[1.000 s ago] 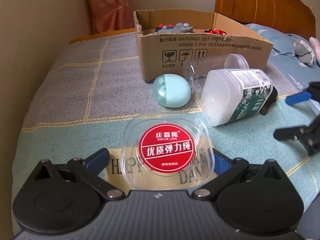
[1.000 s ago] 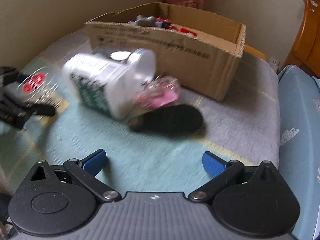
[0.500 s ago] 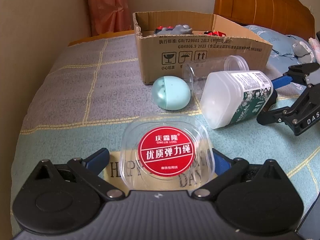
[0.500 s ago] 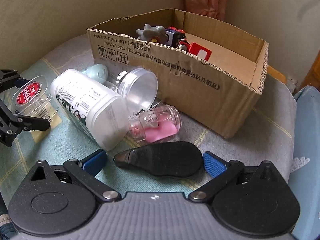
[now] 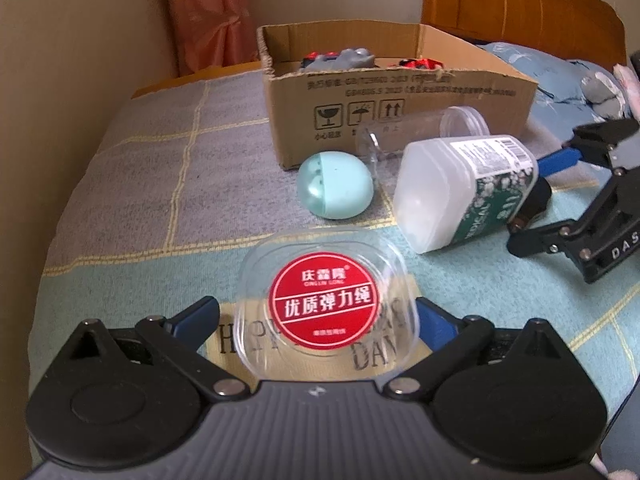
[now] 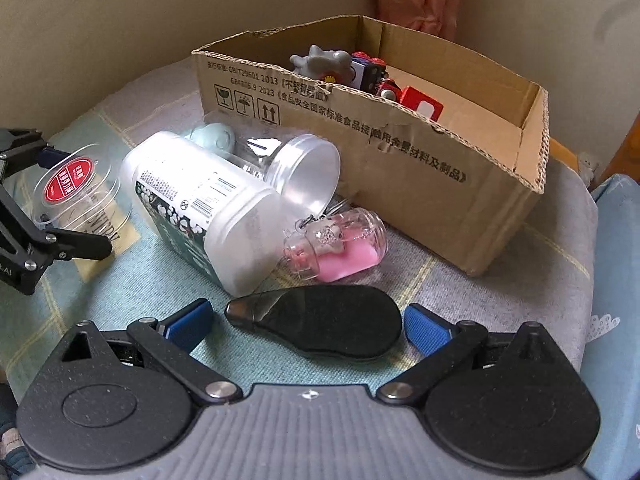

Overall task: Organize rigid objects
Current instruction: 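Lift the clear container with the left gripper while the right grasps the black insole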

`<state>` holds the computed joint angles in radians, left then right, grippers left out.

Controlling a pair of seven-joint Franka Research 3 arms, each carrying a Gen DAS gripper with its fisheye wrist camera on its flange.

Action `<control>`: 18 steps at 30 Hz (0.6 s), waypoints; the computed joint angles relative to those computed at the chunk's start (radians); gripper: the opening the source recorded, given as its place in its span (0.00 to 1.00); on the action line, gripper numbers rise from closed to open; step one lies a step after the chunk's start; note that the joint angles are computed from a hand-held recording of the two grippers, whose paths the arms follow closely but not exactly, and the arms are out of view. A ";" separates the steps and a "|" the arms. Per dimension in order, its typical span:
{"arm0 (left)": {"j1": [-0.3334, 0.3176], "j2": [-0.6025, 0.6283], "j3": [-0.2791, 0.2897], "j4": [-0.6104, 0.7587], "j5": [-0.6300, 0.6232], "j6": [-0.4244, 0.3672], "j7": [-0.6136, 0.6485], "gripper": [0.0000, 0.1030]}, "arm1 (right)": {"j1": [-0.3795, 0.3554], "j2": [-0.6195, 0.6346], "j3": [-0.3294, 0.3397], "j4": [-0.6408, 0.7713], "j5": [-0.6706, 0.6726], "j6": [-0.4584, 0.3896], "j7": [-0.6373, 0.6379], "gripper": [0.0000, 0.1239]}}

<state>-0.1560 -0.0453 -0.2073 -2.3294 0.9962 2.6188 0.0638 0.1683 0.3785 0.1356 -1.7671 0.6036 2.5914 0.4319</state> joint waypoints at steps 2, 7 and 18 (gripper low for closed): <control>-0.001 -0.005 -0.001 -0.002 0.005 0.002 0.002 0.97 | -0.002 -0.009 0.001 -0.010 0.002 0.001 -0.010 0.79; 0.002 -0.024 -0.003 -0.006 0.024 0.006 0.001 0.90 | 0.001 -0.026 -0.003 -0.028 0.006 0.007 0.000 0.75; 0.025 -0.040 0.007 -0.039 -0.076 0.084 0.106 0.73 | 0.020 -0.047 -0.018 -0.048 -0.044 0.013 0.043 0.75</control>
